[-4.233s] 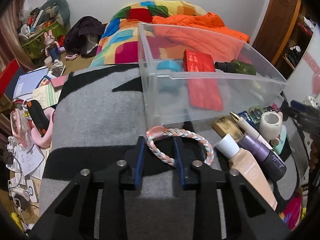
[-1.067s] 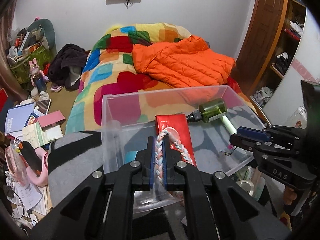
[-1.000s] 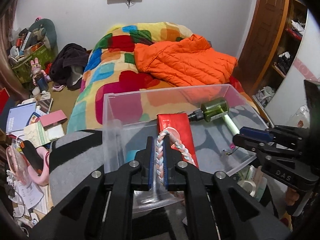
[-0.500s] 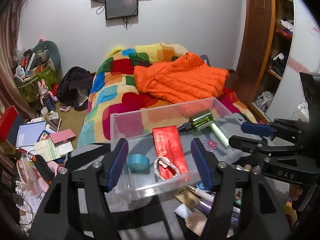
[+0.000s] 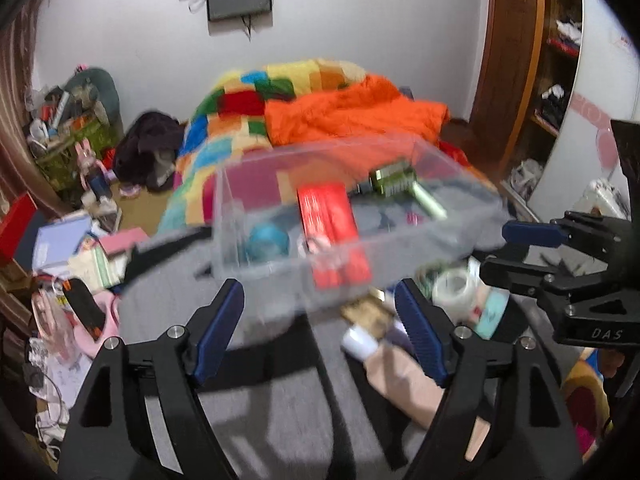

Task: Organize objects
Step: 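Grasp the beige tube with the left tool while the right tool grasps the white tape roll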

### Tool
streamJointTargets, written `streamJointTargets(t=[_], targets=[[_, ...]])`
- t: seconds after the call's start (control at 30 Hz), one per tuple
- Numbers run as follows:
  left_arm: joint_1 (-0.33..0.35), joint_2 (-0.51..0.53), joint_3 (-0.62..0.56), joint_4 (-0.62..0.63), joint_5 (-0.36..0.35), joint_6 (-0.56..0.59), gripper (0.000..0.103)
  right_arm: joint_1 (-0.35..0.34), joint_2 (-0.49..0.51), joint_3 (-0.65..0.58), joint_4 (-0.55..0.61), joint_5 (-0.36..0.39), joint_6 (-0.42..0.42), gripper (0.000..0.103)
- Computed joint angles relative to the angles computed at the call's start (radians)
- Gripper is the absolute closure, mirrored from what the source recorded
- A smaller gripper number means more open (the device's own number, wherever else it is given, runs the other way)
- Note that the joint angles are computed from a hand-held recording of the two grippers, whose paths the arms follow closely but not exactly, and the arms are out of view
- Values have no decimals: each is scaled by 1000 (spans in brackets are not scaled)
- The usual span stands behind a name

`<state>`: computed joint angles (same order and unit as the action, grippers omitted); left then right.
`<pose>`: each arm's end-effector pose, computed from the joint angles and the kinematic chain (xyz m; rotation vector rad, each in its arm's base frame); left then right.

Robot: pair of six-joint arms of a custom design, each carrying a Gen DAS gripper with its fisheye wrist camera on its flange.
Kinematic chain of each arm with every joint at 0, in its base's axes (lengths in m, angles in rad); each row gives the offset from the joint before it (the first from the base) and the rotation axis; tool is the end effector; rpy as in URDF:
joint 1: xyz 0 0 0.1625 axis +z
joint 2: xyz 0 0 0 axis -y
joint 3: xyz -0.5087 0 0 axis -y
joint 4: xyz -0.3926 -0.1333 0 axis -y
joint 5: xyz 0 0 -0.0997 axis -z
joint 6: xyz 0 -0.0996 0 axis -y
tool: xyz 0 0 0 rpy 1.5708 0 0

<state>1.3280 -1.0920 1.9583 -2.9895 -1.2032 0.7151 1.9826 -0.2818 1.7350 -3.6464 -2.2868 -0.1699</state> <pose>0.0145 -0.6447 0.2881 1.0755 2.3681 -0.6028 0.3262 -0.5772 -0.0889 0.4066 -2.3531 0.8640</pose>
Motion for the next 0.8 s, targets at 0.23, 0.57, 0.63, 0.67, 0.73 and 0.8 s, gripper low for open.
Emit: streamJointTargets(t=[0.23,0.57,0.63,0.67,0.73,0.8], targets=[[21,22,-2,105,12,-52,25,-28,16,4,50,32,51,51],[29,59,-2,116,24,-70,57,-46,40,-31,80,28,51,51],[41,54,3,114,6,-59,61,-49,40,-32,82,34,51,51],[43,50,11,95,0,-45,61,-49,42,-34,77,33,49,51],[50,39,21,81,-8,-26,62,-48,44,-33,67,34,42,56],[59,26,23,88,-23,-18,64,-46,44,-30,61,36,38,62]])
